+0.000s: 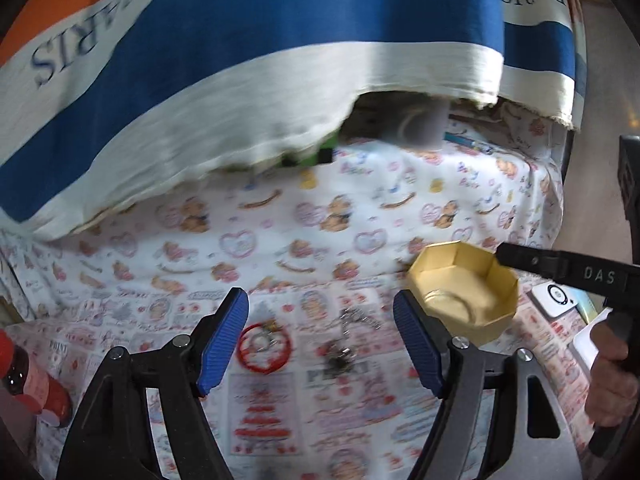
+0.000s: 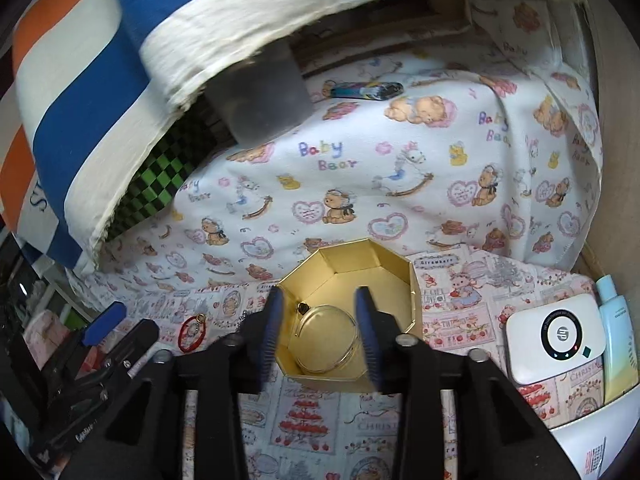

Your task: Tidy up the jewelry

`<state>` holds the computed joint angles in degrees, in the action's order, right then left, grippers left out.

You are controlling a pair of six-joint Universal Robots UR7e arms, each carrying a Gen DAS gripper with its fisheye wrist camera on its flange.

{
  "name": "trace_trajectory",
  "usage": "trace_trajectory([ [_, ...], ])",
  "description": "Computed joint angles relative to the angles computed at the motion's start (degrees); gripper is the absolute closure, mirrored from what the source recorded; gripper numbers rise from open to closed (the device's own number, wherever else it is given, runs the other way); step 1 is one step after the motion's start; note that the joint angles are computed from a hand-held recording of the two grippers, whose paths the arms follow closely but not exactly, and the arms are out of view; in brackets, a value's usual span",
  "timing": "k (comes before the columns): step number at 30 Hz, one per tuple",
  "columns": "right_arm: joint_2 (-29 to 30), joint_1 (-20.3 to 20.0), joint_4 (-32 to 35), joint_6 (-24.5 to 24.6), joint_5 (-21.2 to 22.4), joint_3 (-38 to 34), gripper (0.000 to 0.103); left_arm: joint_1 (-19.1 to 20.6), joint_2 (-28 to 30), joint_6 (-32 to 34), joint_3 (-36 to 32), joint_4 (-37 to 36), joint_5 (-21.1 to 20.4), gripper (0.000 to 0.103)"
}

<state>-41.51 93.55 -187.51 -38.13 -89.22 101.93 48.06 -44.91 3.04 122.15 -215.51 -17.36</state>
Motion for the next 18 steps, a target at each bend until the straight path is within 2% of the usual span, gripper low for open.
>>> trace_trajectory([
  [3,0.91,0.30,-2.69,-2.08,-1.01,0.28,0.051,0.39,-0.84,-0.79,0.82,-1.63,1.56,0.028],
  [6,1.38,0.36,-2.13,-2.08,-1.73,0.00,0.051,1.38,-3.22,-6.35,2.28,1.52,1.03,0.026],
  [10,2.55,0.73,-4.45,-3.83,-3.28,0.12,0.048,2.33,-4.64,-9.85,3.09,4.40,1.42,0.026],
  [13,3.18,0.98,-7.00,-5.05,-4.26,0.49,0.046,3.58,-6.01,-11.86,3.88,6.28,-1.81,0.027],
  [15,3.20,1.00,-7.36,-5.11,-4.34,0.63,0.046,4.48,-6.70,-9.43,4.09,7.15,-7.03,0.028],
  [16,3.12,0.99,-7.18,-4.91,-4.30,0.67,0.046,4.93,-6.82,-8.78,3.89,8.55,-9.15,0.035],
  [17,3.08,1.01,-7.02,-4.77,-4.32,0.68,0.046,5.39,-7.24,-10.43,3.61,11.70,-10.55,0.049],
  [18,3.07,1.04,-6.98,-4.73,-4.39,0.71,0.046,6.13,-8.12,-13.07,3.29,15.73,-13.03,0.057],
])
